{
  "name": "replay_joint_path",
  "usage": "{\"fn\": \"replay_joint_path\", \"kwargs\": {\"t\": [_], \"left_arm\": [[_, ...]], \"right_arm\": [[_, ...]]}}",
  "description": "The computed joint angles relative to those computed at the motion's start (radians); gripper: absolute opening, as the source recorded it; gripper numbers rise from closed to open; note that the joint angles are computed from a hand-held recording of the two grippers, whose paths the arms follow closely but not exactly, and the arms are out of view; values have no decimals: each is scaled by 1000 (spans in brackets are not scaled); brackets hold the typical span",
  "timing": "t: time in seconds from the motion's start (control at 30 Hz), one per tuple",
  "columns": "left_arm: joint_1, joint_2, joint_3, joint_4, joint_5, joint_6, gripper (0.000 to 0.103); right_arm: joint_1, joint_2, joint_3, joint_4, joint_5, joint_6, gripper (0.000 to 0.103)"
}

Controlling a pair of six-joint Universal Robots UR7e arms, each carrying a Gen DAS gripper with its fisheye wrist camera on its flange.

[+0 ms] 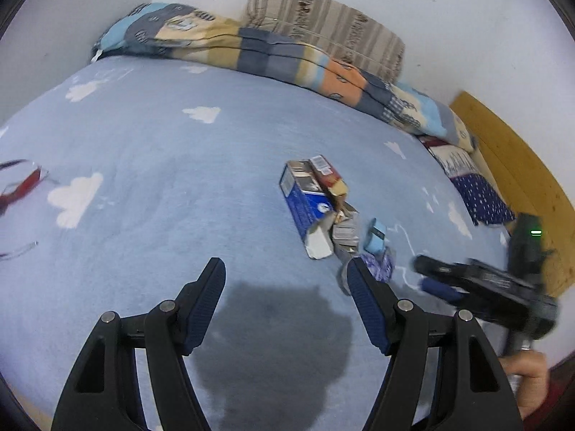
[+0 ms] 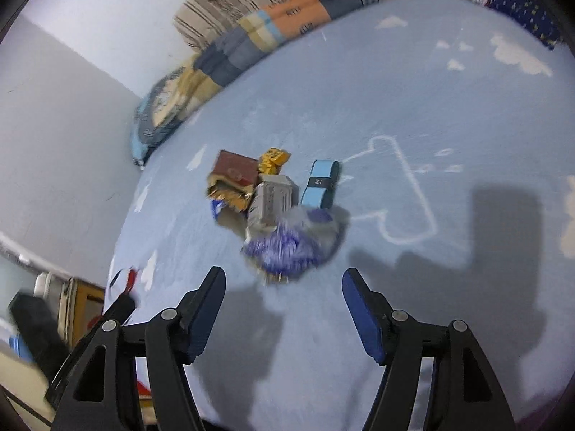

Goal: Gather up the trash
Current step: 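Return both tools to the trash pile on the bed, then grasp the blue-and-white tissue pack with the right tool while the left tool grasps the red cigarette pack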

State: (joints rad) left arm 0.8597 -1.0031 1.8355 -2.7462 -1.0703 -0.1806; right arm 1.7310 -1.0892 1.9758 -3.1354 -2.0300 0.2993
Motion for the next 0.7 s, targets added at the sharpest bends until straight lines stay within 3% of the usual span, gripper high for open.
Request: {"fn": "replay_joint_path", "kwargs": {"t": [0.17, 0.23, 0.3, 0.37, 0.43, 0.57, 0.7], "left_arm": [[15, 24, -35, 23, -4, -31, 69], [22, 44, -60, 38, -13, -44, 69], [26, 64, -85, 49, -18, -51, 69], [31, 88, -118, 57, -19, -55, 69], [38, 106, -141, 56, -32, -58, 69], [42, 151, -201, 65, -53, -42, 69], [55, 228, -329, 139, -130, -67, 69]], "right_arm": [[-41, 109, -112, 57, -35, 20, 71], [-62, 124, -122, 57, -5, 1, 71], [-83, 123, -111, 28, 66, -29, 54], [-85, 112, -100, 27, 99, -57, 51], [-71, 96, -87, 15, 90, -72, 51], [-2, 49, -38, -50, -48, -102, 51], [2, -4, 16, -153, -65, -94, 51]]}}
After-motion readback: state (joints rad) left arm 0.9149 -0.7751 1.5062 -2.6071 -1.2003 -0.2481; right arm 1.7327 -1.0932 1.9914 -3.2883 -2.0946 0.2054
